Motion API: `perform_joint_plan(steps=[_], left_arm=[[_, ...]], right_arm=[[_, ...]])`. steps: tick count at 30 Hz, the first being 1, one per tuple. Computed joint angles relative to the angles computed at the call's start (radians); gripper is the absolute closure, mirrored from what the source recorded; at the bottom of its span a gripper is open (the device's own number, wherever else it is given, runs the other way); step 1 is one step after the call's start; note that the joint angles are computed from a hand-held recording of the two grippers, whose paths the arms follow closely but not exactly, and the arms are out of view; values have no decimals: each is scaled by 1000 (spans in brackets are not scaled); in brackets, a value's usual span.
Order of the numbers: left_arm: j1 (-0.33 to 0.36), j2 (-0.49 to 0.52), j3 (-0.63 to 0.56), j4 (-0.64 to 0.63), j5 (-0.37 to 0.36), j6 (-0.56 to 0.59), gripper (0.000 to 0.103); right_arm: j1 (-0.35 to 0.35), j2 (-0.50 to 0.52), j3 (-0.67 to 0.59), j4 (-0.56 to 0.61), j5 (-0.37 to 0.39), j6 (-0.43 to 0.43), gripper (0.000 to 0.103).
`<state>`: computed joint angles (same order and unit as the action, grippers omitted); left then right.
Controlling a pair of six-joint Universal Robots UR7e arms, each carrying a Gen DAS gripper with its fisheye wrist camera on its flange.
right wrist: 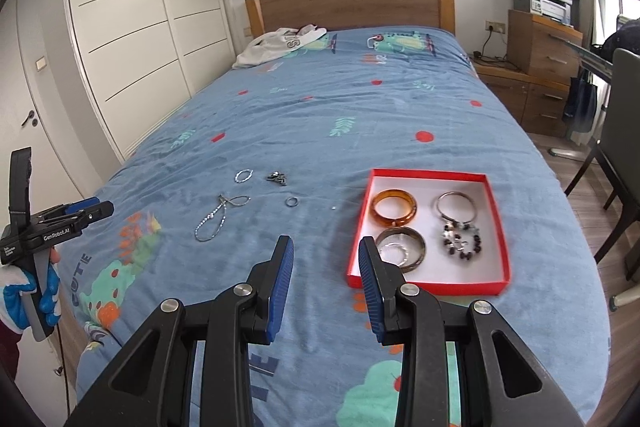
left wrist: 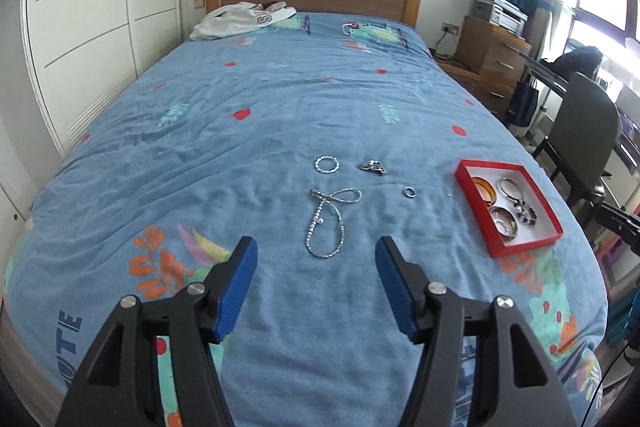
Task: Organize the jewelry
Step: 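Withdraw both open tools from the box back over the remaining jewelry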
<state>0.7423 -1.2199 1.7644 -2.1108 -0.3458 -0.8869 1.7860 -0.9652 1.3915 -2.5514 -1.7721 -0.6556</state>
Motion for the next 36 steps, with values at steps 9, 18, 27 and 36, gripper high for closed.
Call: perform_joint_plan(steps=[9, 18, 27, 36], left_arm=[[71, 68, -20, -181, -42, 156, 42], [146, 146, -82, -298, -73, 292, 42], [221, 221, -172, -380, -124, 428, 42], [276, 296, -262, -432, -177, 534, 41]], right_arm=[[-1, 82, -57, 40, 11, 10, 69], [-6, 180, -136, 71, 19, 22, 69], [-1, 303, -252, 126, 12, 32, 66], [1, 420, -376, 170, 5, 46, 61]])
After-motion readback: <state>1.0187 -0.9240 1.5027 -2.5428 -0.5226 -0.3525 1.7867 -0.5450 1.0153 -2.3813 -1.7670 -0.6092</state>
